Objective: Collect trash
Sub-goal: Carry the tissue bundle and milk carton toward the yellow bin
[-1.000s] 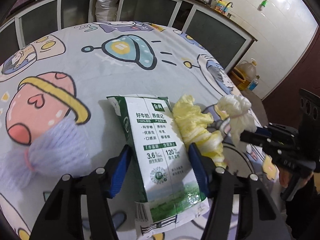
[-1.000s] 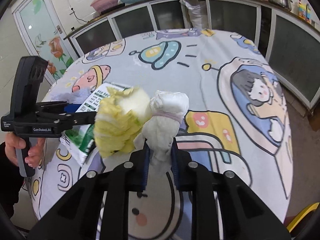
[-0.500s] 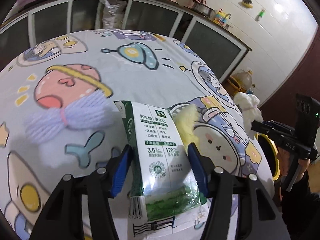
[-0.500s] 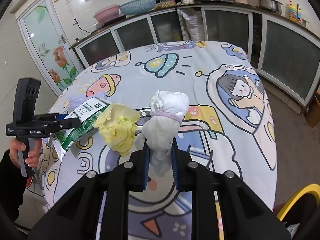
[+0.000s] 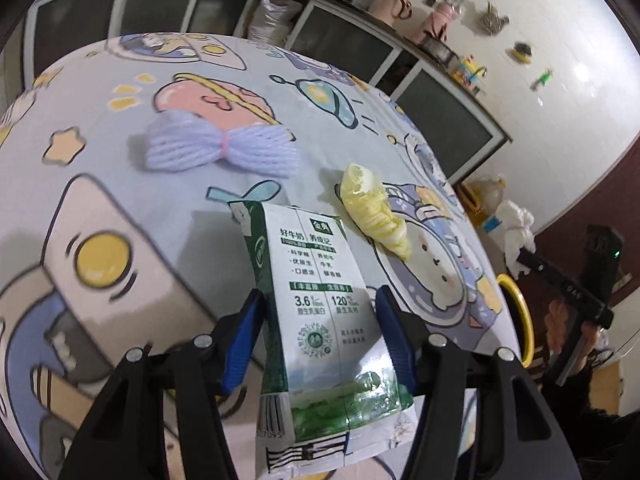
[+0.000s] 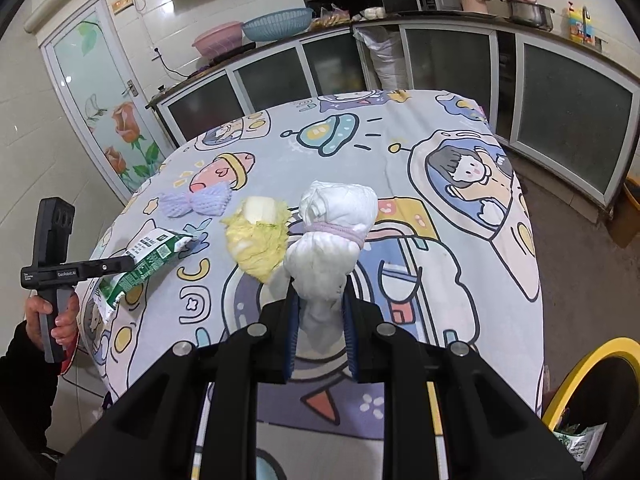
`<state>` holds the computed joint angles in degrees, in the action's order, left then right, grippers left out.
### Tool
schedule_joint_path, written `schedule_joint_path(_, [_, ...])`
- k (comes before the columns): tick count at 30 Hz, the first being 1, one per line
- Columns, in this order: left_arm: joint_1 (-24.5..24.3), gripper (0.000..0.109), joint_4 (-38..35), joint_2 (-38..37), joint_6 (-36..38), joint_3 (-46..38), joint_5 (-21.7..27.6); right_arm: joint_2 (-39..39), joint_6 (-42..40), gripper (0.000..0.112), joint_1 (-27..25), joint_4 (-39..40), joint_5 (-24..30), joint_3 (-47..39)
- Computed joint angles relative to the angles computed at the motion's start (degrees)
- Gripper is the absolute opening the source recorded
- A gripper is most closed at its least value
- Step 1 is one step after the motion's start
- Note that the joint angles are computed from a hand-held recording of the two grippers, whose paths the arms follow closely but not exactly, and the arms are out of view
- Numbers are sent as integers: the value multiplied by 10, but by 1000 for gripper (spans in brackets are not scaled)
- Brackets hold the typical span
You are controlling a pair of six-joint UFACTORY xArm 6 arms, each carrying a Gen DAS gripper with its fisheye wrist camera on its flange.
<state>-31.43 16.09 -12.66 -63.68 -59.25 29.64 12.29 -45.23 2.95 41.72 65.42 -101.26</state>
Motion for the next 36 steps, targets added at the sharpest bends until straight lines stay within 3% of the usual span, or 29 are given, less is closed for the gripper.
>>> schedule_joint_path(15, [-48, 54, 151, -144, -197, 109, 50, -57, -20, 19, -51, 17, 7, 64])
schedule_joint_path(24, [-80, 54, 191, -192, -254, 135, 104, -59, -6, 19, -66, 3, 1, 91])
schedule_joint_path(36, [-86, 54, 192, -207, -268, 154, 99, -54, -5, 19, -55, -6, 5, 99])
